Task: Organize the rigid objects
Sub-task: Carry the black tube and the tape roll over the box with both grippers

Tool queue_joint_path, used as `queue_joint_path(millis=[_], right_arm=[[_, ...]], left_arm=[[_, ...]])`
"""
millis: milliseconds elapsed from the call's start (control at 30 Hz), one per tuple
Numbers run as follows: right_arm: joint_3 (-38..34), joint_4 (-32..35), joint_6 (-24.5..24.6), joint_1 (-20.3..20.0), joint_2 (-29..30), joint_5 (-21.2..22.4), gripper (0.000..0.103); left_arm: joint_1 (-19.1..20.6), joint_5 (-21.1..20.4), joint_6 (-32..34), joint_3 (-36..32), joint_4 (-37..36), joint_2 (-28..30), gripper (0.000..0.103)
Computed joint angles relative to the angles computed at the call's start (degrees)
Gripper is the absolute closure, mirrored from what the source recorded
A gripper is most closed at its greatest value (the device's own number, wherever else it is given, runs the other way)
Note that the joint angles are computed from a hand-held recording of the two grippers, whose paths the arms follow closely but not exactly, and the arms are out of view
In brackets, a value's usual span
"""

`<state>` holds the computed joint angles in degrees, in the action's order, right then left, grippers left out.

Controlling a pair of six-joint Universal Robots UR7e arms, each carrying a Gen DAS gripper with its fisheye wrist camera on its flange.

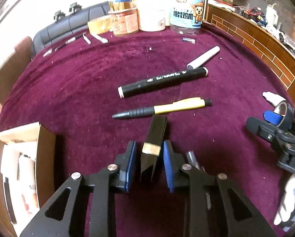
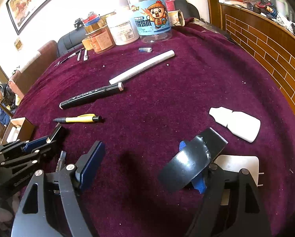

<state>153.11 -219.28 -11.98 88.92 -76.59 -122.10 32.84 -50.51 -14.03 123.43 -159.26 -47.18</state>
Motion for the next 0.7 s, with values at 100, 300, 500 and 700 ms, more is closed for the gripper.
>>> queue_joint_path(millis=[100, 300, 500, 700], right_arm=[[-0.05, -0.09, -0.02, 0.07, 0.16, 0.05, 0.024], [0.29, -1.07, -0.36, -0.46, 0.09, 1.41, 0.023], [0.64, -1.84, -0.63, -1.02, -0.16, 2.62, 0.023], [0.06, -1.62, -0.28, -0.15, 0.7, 0.58, 0.023]], left_arm=[[-0.33, 0.55, 0.0, 0.98, -1.97, 0.14, 0.078], [-0.23, -4.33, -2.88, 3.85, -0.12, -4.55, 0.089], [-1.71, -10.5, -6.44, 10.75, -2.71, -13.99, 0.089], [-3.16, -14.6, -10.01, 17.8, -4.24, -25.18, 0.089]])
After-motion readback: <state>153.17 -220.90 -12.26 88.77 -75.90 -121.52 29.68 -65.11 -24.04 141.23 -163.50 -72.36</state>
